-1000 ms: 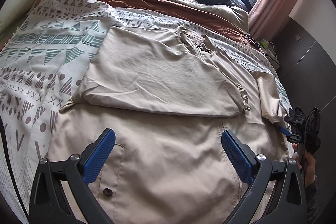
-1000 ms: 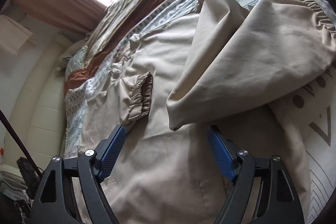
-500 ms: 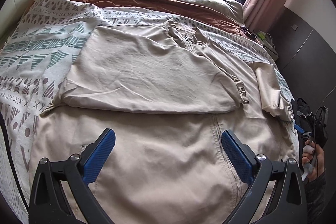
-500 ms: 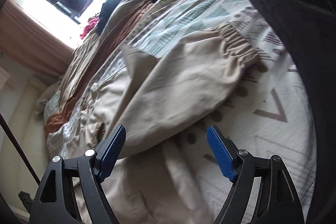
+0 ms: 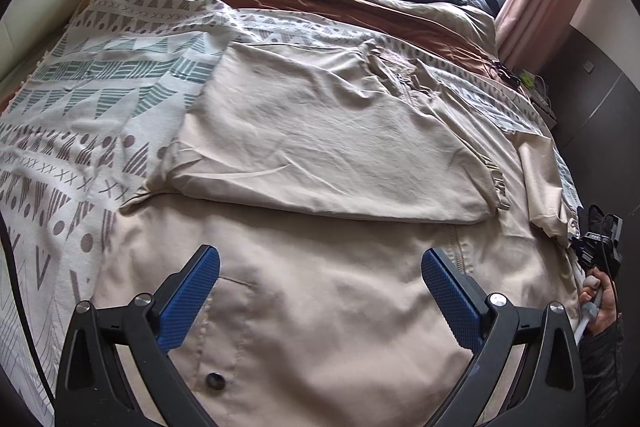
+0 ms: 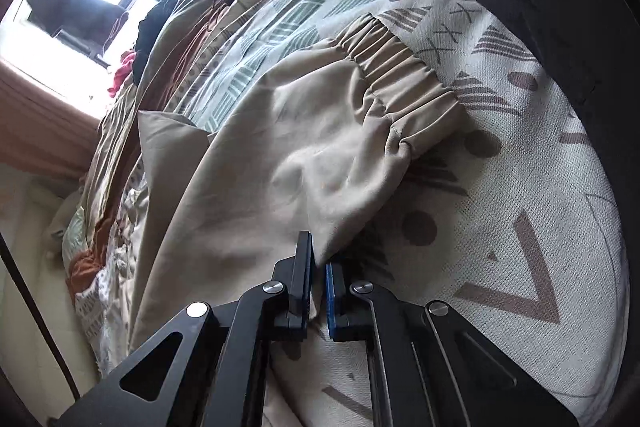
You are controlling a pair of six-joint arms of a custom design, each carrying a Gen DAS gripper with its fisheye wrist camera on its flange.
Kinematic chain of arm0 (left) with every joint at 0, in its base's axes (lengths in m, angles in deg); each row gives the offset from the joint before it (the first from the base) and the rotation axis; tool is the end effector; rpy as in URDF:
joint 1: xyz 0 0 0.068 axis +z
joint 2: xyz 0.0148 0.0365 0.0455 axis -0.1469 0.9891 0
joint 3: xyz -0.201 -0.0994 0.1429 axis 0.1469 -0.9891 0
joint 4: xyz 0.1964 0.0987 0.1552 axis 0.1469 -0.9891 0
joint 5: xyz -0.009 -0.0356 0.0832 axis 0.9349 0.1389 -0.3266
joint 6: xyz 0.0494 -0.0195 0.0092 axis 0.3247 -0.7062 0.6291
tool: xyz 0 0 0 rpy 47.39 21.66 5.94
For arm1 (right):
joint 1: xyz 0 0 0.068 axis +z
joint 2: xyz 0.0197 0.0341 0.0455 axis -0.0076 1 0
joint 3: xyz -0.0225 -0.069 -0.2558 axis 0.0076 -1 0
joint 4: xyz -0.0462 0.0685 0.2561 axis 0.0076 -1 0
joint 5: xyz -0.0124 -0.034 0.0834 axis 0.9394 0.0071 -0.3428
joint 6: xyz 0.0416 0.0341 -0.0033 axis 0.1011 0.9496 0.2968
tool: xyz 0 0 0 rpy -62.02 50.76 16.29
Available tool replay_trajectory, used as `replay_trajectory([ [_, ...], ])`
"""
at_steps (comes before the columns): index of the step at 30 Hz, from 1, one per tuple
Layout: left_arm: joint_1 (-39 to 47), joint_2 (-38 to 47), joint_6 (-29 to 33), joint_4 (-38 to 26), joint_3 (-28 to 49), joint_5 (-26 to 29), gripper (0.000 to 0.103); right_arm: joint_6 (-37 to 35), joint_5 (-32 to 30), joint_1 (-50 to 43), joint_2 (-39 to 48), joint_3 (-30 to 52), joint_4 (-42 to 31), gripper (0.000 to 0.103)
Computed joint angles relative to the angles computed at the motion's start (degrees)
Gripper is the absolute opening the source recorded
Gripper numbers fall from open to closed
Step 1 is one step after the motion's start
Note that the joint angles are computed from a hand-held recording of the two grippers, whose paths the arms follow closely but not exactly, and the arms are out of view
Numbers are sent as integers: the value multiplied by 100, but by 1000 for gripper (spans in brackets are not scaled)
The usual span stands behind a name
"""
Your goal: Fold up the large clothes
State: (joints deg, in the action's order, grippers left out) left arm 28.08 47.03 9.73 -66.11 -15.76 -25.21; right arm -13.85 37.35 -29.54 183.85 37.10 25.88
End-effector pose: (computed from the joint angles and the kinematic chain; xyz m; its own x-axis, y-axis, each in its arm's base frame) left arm 0.2247 0.1491 0.1619 -0.7185 -0.4080 -0.5634 -0.3046 0.9127 -0.2724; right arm 0.2754 -0.1303 0.0978 -0.6095 0.6522 -0.4506 0.3113 0.7197 0.6206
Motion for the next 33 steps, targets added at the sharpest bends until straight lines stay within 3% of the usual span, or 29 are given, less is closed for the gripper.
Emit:
replay_trajectory([
  [3, 230, 132, 45, 0, 20, 168, 103, -26, 101, 204, -748, -349, 86, 2],
  [11, 799, 146, 420, -176, 2, 628, 103, 259, 640, 1638, -3280, -503, -861, 1],
  [18, 1516, 150, 975, -568, 158, 1028, 103, 277, 2219, 3883, -4290, -35, -1641, 1],
  [21, 1851, 206, 1175, -697, 222, 1205, 103, 330, 2959, 4844, -4089, 205, -1663, 1],
  [25, 2355, 359, 1485, -919, 408, 1363, 103, 362, 3505, 5713, -3521, 497, -1495, 1],
  [28, 2724, 509, 1683, -1041, 552, 1441, 103, 290, 3589, 6085, -2804, 863, -1292, 1],
  [33, 3222, 880, 1943, -1214, 829, 1515, 103, -52, 3189, 6083, -1249, 1873, -1145, 1],
])
